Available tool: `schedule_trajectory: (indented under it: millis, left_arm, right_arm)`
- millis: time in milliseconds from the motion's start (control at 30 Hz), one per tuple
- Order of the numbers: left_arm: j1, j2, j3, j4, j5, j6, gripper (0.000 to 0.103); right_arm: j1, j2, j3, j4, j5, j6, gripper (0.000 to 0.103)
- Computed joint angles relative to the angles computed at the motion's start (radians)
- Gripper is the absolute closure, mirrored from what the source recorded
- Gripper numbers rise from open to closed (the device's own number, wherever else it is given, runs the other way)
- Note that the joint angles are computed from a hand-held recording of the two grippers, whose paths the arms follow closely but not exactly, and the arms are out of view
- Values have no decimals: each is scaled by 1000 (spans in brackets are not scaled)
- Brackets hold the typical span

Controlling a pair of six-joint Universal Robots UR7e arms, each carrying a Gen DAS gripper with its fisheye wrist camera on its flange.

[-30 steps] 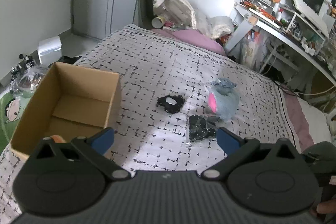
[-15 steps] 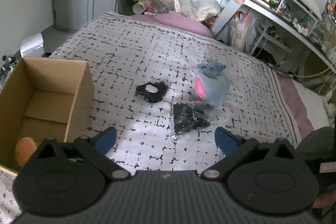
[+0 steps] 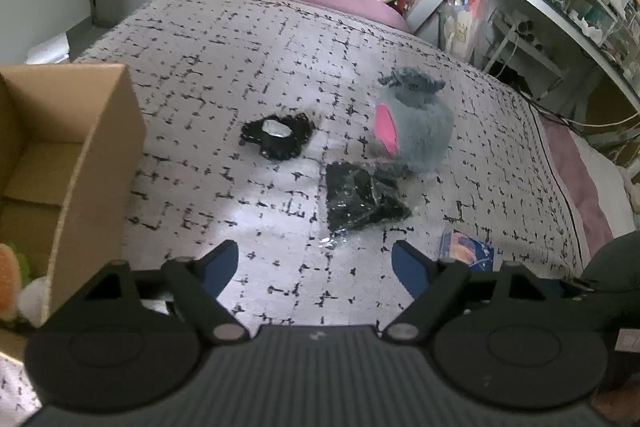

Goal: Organize soft objects
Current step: 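Move the left gripper to the black bag while the right gripper approaches the blue tissue pack, then close the right gripper on the blue tissue pack while the left gripper grasps the black bag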

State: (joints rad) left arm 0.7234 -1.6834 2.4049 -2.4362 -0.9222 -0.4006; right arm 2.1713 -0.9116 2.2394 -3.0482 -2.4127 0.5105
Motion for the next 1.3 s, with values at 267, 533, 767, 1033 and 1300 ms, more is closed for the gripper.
schedule_trajectory:
  millis: [267,533,767,1033,1300]
  left_arm:
    - [18,83,-1,-64,-38,73,20]
    - [50,153,-43,-83,-67,63,19]
    - [55,215,-66,-140,-84,94,16]
    - [74,304,-110,-171,-77,53,16]
    - [59,350,-95,-228,-44,51,15]
  right_arm:
    - [-6,18,-16,72,-78,-18,26]
    - [-21,-21,9,66,-95,-33,46]
    - [-48,-38,29,19,-77,-86,50]
    - [-50,-6,50,-91,-86,-163,47]
    - [-43,5,58,-135,-98,-189,52]
